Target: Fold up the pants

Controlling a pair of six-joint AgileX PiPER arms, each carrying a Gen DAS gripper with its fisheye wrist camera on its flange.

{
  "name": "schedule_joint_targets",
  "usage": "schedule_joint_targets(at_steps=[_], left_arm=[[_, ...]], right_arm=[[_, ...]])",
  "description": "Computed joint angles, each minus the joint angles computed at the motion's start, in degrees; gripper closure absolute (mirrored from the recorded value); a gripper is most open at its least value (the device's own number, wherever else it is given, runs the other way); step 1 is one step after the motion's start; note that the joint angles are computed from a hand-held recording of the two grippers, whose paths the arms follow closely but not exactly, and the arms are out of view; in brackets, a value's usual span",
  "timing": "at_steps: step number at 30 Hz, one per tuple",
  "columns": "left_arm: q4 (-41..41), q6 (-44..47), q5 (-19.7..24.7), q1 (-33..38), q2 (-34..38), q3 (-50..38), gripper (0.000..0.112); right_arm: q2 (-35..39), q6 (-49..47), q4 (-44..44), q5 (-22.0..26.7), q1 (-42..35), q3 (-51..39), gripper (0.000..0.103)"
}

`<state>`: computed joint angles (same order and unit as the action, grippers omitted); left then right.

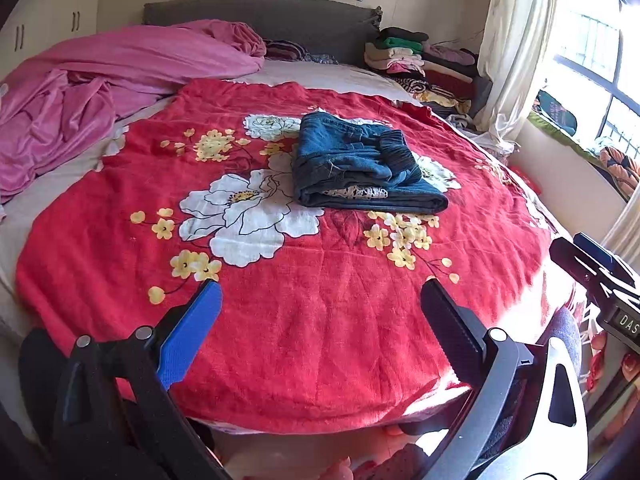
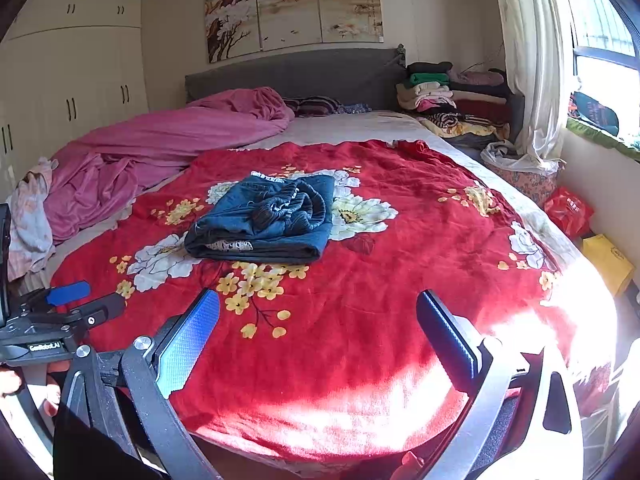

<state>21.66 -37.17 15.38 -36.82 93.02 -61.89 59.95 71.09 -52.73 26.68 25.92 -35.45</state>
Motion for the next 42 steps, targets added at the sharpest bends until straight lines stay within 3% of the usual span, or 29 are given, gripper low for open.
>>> schedule_joint_targets(at_steps=[19, 42], left_arm=[[0.12, 0.31, 2.53, -1.2, 3.6, -1.56, 0.019], [3.39, -3.36, 4.32, -1.53, 2.33, -1.62, 0.019]], right_arm=[[4.5, -0.93, 3.39, -3.88, -2.93, 2.25, 0.005], [3.28, 0.21, 2.09, -0.11, 0.43, 1.3, 0.005]])
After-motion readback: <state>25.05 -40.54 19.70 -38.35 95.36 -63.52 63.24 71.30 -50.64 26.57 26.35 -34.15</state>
